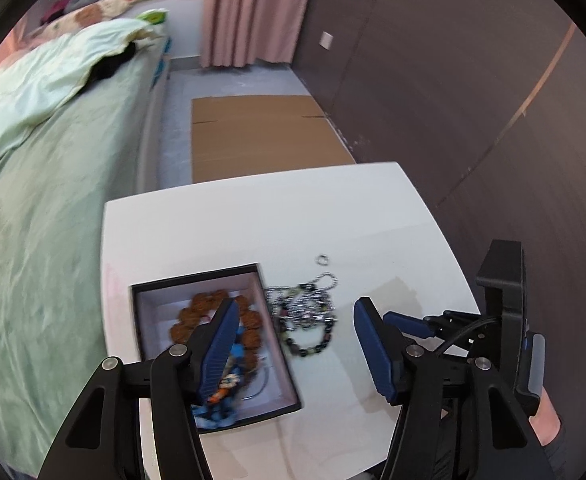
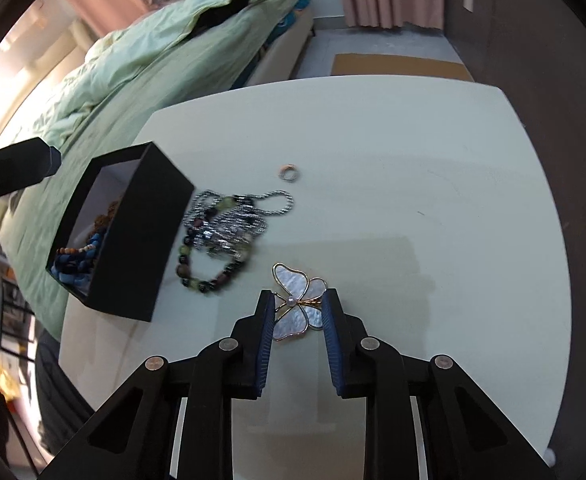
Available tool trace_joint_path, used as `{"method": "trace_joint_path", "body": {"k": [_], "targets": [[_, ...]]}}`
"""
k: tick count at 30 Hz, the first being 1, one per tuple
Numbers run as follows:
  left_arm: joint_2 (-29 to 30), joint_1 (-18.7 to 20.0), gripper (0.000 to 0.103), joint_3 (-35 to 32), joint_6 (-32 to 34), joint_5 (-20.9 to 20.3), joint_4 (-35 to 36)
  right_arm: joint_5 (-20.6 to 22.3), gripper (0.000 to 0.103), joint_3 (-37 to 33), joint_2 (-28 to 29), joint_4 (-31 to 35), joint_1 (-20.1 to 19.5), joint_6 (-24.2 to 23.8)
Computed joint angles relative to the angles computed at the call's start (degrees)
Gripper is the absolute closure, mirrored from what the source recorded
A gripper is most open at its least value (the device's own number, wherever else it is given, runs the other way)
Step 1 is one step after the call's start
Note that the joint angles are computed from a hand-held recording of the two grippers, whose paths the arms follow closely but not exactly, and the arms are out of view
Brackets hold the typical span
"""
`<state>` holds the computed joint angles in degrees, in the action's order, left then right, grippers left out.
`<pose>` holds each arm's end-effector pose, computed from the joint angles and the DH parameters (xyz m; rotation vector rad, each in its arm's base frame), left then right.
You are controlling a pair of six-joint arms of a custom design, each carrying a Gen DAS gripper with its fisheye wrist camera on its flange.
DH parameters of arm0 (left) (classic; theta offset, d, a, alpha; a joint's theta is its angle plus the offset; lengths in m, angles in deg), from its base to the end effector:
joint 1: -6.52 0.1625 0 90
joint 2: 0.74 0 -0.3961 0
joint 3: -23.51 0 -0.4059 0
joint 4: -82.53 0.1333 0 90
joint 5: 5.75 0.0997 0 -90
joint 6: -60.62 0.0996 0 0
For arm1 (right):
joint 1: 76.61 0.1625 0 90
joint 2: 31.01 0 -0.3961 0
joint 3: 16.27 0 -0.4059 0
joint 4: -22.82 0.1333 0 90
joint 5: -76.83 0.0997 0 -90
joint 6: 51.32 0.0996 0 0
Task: Organize jewelry
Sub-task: 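Move the open right tool down around the white butterfly pendant, then close the right tool on the butterfly pendant while the left tool grasps the silver chain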
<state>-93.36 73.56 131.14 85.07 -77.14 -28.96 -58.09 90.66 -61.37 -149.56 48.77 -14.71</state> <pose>-0.0367 -0.5097 0.3705 1.1065 2.5848 -0.1532 0.3654 -0.4058 -0.0922 -0.0784 -2.4725 0.7024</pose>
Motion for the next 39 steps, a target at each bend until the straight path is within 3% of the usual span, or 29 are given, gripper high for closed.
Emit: {"method": "trace_joint_path", "body": {"k": [2, 3, 5, 9, 12, 18, 24, 29, 36, 39], "targets": [[-0.08, -0.71, 0.042, 0.76, 0.18, 0.10, 0.36, 0.09, 0.079, 1.42, -0.64, -1.39, 0.03, 0.79], [-0.07, -1.09, 0.042, 1.15, 0.28, 0.23, 0.54, 0.34, 0.086, 2.36, -1.06, -2.50, 0.06, 0.99], [0.04, -1.71, 0.042, 1.83, 0.25, 0.57, 0.85, 0.91, 0.090, 3.49, -1.56, -4.60, 0.18, 1.25], [1.28, -2.81, 0.042, 2.55, -0.10, 1.50, 1.96, 0.22, 0.091, 4.66, -2.36, -5.03, 0.39, 2.75], [2.57, -3.20, 0.050, 2.57, -0.70, 2.52, 2.84, 1.24, 0.091, 5.99, -2.62, -7.86, 0.17, 2.58], [3.82, -4.19, 0.051, 3.32, -1.12, 3.03, 3.75, 0.46, 0.091, 6.75, -3.29, -7.30, 0.56, 4.06], [5.47, -2.42, 0.054, 0.13, -2.92, -2.96, 7.25, 1.30, 0.091, 9.40, -4.33, -10.83, 0.61, 4.31], [6.15, -1.63, 0.054, -1.57, -3.22, -5.15, 7.86, -0.72, 0.091, 9.76, -5.27, -7.54, 1.37, 6.21], [5.74, -4.38, 0.054, 3.25, -2.62, 4.23, 4.16, -2.56, 0.091, 10.48, -6.21, -5.11, 1.85, 8.41], [5.80, -5.30, 0.065, 5.47, -2.38, 8.17, 3.06, -2.99, 0.091, 10.84, -6.59, -4.51, 2.07, 9.14]]}}
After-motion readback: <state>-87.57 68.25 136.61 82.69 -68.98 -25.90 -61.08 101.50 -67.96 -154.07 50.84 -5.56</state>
